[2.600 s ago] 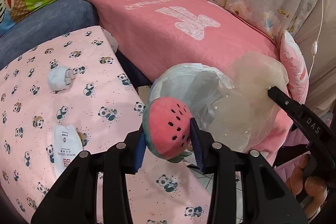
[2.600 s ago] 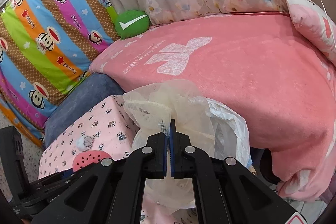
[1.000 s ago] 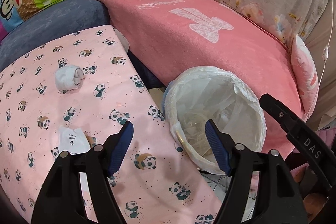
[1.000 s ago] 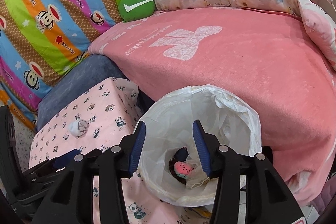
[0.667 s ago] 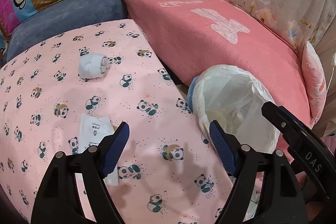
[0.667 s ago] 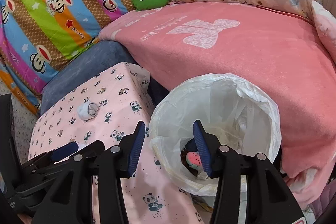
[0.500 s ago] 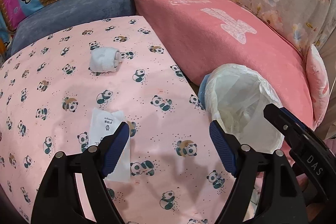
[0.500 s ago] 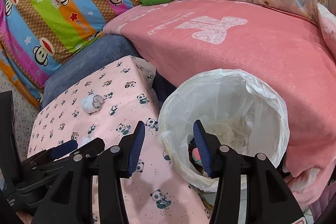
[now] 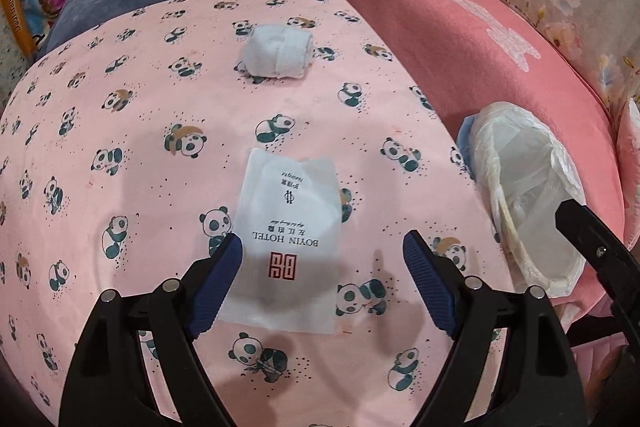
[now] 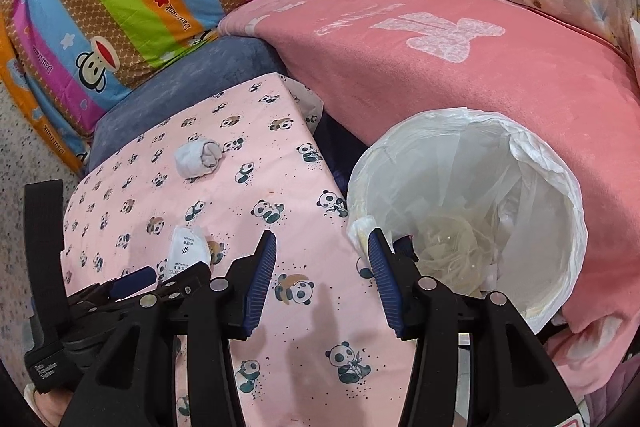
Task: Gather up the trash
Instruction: 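Move both grippers back to the white packet and light-blue sock, then grasp the white hotel packet with the left gripper while the right grasps the light-blue sock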
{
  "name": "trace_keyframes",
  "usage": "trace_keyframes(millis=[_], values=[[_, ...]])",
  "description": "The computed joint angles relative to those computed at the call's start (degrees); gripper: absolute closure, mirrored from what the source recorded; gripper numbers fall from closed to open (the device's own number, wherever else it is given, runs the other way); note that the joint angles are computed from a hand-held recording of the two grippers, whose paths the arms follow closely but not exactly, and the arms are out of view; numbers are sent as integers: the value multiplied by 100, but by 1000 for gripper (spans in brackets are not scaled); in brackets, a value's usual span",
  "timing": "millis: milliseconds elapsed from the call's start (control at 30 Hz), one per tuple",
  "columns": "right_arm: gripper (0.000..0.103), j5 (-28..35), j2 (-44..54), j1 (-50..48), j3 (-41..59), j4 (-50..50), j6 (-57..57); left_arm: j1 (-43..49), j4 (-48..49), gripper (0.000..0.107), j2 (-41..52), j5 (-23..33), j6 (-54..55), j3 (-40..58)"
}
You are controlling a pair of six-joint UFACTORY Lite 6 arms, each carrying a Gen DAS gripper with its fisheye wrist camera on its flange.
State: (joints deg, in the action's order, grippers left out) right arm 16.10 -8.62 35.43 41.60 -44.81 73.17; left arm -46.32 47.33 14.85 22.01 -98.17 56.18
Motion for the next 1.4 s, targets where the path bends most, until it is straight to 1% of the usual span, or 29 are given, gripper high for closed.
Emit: trace_keyframes(millis=[200,267,333,367,400,467,533,567,633,733,767,800,867,1000,1233,1400], values=[[56,-34,365,233,129,-289,362,318,62,29,158,-544,-51,-287],[56,-57,489,282,180,-367,463,283,293,31,191,-505,-228,-293],[55,-74,589,309,228,-386,479,276,314,36,193,-453,-175,-275],[55,-77,637,329,253,-408,507,286,351,42,167,-456,-195,-296],[55,-81,688,353,287,-419,526,314,370,46,124,-520,-196,-336],[55,-72,776,406,350,-458,578,390,360,49,46,-653,-155,-409],[55,-76,853,442,399,-487,610,435,416,61,-14,-736,-169,-475],[55,-80,894,458,429,-491,616,460,430,63,-59,-813,-154,-521],[55,-65,991,510,515,-484,612,495,523,70,-189,-948,-226,-630],[55,-33,1135,582,654,-462,572,540,541,85,-427,-1095,-170,-766],[55,-26,1178,607,697,-455,566,565,531,87,-525,-1138,-140,-819],[55,-8,1240,643,766,-446,560,582,511,92,-594,-1161,-95,-848],[55,14,1341,700,878,-455,571,628,496,95,-735,-1207,-17,-917],[55,59,1518,824,1103,-441,563,766,405,99,-1070,-1344,120,-1160],[55,169,1829,1030,1547,-345,470,926,-17,101,-1836,-1173,640,-1529],[55,243,2122,1125,2001,-169,222,1188,-549,101,-2324,-1048,1300,-1696]])
